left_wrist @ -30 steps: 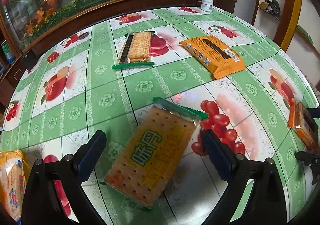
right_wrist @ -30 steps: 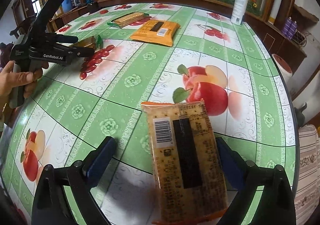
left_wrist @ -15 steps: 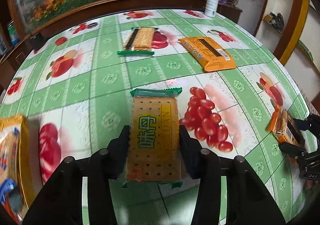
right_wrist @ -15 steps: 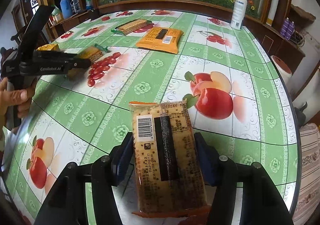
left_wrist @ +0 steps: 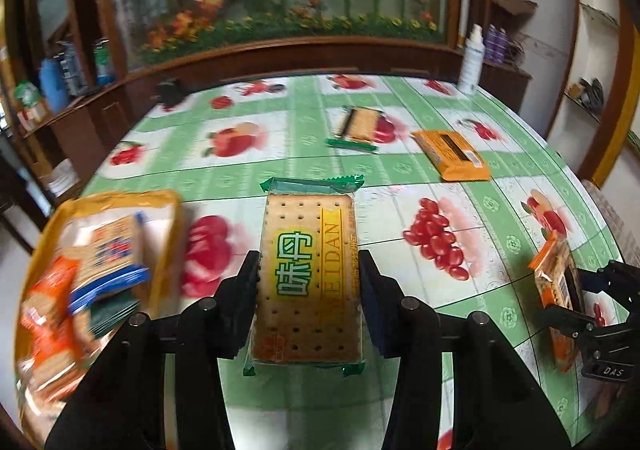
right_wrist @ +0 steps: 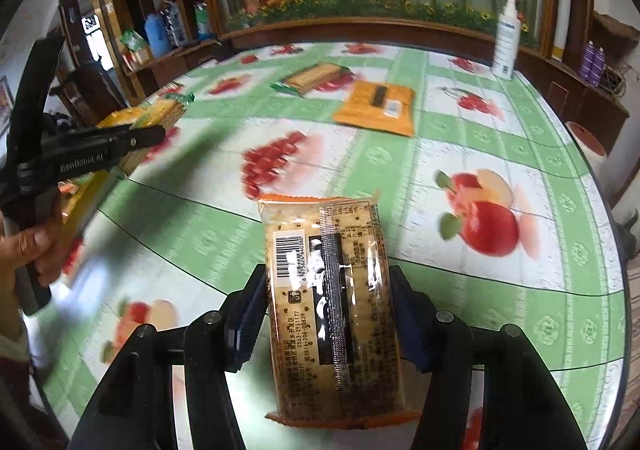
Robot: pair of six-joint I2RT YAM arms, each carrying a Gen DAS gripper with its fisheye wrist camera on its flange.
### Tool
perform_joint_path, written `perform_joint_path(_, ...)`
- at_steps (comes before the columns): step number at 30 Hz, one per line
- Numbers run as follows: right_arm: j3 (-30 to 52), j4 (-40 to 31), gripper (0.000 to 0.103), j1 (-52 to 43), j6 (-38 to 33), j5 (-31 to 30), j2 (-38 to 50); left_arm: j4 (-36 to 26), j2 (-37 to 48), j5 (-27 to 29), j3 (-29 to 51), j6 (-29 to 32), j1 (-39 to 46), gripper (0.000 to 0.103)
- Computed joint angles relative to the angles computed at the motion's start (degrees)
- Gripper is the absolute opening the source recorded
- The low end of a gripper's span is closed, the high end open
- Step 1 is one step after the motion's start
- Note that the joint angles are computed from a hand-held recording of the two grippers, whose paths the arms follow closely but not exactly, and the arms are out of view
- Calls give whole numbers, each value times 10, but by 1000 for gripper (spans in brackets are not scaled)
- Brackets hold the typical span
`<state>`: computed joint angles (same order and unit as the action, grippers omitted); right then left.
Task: Organize snacks
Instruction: 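Carry the WEIDAN pack and barcode biscuit pack to the white tray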
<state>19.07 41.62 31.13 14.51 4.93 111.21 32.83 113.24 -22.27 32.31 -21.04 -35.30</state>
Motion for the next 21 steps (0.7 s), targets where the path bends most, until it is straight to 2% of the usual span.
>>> perform_joint_path(5,0,25,58,33,33,-23,-19,12,-47,-31,-60,-28,-3,45)
perform_joint_path(21,120,-28,56,187,74,-12,-13,51,-171,-80,-216,-68,25,45)
